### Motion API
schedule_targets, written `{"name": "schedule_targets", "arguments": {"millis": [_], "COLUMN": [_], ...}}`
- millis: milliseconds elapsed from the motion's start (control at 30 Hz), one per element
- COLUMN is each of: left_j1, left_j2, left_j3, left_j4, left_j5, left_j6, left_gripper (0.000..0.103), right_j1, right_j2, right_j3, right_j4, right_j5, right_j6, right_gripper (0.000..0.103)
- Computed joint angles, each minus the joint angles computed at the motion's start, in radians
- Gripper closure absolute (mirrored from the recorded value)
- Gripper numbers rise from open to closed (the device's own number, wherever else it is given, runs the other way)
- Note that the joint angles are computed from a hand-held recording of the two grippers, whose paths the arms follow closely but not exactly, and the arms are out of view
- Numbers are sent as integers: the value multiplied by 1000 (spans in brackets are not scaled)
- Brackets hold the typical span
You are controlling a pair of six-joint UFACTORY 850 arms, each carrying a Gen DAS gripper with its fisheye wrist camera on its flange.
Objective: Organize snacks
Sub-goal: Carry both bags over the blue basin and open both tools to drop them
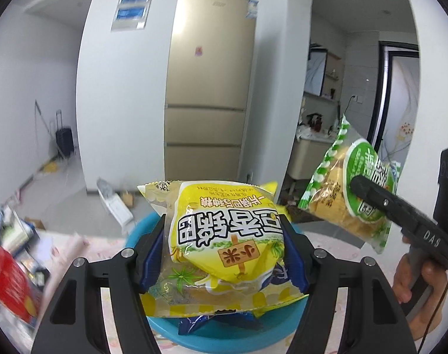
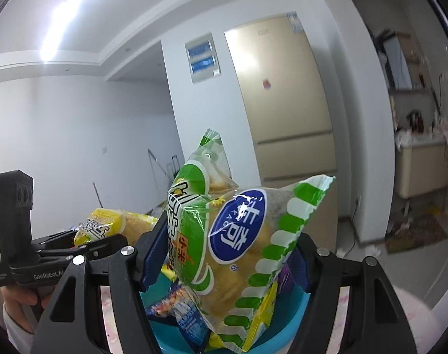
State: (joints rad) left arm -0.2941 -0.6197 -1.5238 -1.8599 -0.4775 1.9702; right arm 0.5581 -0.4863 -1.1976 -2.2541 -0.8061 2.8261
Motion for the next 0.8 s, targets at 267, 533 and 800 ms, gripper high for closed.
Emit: {"name": "schedule_targets", "arguments": {"millis": [267,533,800], "left_j1": [-20,-18,3], "left_j2": [-188,-282,-374], "left_j3": [-199,-304,-404], "left_j4": [319,432,566], "left_j5": [16,7,-68], "left_j6": [-318,-454,-645], "left_gripper": [32,32,28], "right_j1": [-50,-78,-78], "right_j2": [-119,-202,-174], "right_j3": [-82,-163,-135], "right_j4": [-56,-17,30], "right_j5": [150,259,241], "right_j6": [96,85,58], "right_gripper": [34,33,13]}}
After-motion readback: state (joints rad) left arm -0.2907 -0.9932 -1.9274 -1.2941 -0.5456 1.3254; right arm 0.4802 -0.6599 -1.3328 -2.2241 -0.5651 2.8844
